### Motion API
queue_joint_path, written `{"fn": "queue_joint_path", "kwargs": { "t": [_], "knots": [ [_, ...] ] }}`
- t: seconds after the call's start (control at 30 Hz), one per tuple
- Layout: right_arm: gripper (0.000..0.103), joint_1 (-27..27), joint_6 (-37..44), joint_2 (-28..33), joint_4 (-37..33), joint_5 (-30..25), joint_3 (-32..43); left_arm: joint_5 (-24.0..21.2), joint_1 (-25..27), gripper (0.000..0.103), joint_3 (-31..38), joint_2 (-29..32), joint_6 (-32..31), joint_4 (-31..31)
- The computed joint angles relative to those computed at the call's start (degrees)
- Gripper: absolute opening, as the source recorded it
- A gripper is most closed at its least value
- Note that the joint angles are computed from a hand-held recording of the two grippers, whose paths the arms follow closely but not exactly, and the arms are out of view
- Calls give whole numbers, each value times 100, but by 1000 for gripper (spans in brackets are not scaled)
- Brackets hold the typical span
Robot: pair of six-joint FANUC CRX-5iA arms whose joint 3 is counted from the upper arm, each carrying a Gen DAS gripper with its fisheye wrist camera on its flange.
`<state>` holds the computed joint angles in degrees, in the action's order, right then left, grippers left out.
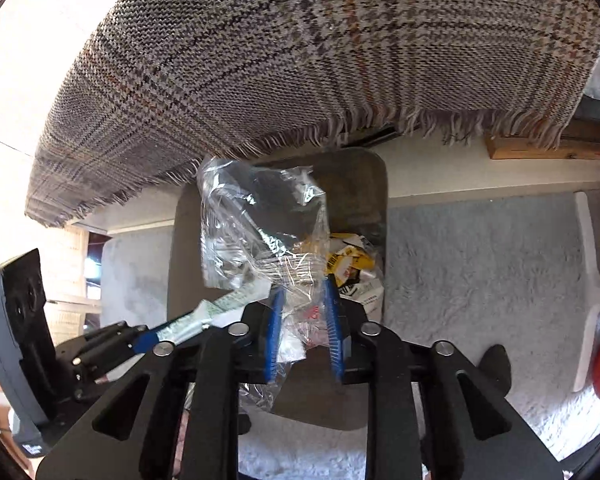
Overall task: Collect trash
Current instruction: 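Carry the foil and plastic bag over the bin and open both tools, then grasp the green-white medicine box with the right tool while the left tool grasps white paper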
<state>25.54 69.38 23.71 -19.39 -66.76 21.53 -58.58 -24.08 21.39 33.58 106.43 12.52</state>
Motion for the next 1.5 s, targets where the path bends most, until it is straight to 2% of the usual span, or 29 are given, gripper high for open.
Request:
{"fn": "queue_joint_path", "kwargs": {
  "t": [0.03,0.23,0.4,0.47,0.53,0.57,0.63,0.73,0.87,1.03,1.3,1.5],
  "knots": [
    [35,26,-19,12,31,15,18,-60,-36,31,123,61,47,-90],
    [47,71,-78,-45,191,50,-41,-136,-13,49,110,-1,249,-266],
    [61,-33,22,-208,219,126,-162,-92,-31,73,33,-178,395,-519],
    [71,-25,12,-273,312,191,-223,-86,-51,81,20,-256,445,-647],
    [87,-30,-21,-364,488,233,-299,-107,-65,91,9,-344,487,-760],
    [91,-21,-55,-400,576,231,-320,-133,-61,95,1,-382,479,-760],
    [100,-19,-101,-464,765,175,-317,-232,-41,95,38,-428,431,-710],
    [100,-22,-182,-526,1082,97,-217,-304,-10,95,82,-550,417,-699],
    [100,-167,-239,-631,1024,13,11,-434,109,95,135,-699,353,-536],
    [100,-261,-339,-559,1244,-106,527,-675,221,95,622,-754,485,-830],
    [100,-132,-389,230,1589,-500,2115,-1462,347,95,2351,-133,350,-1479],
    [100,-190,-778,1076,1325,-906,3529,-2081,410,95,3919,663,122,-1594]
  ]
}}
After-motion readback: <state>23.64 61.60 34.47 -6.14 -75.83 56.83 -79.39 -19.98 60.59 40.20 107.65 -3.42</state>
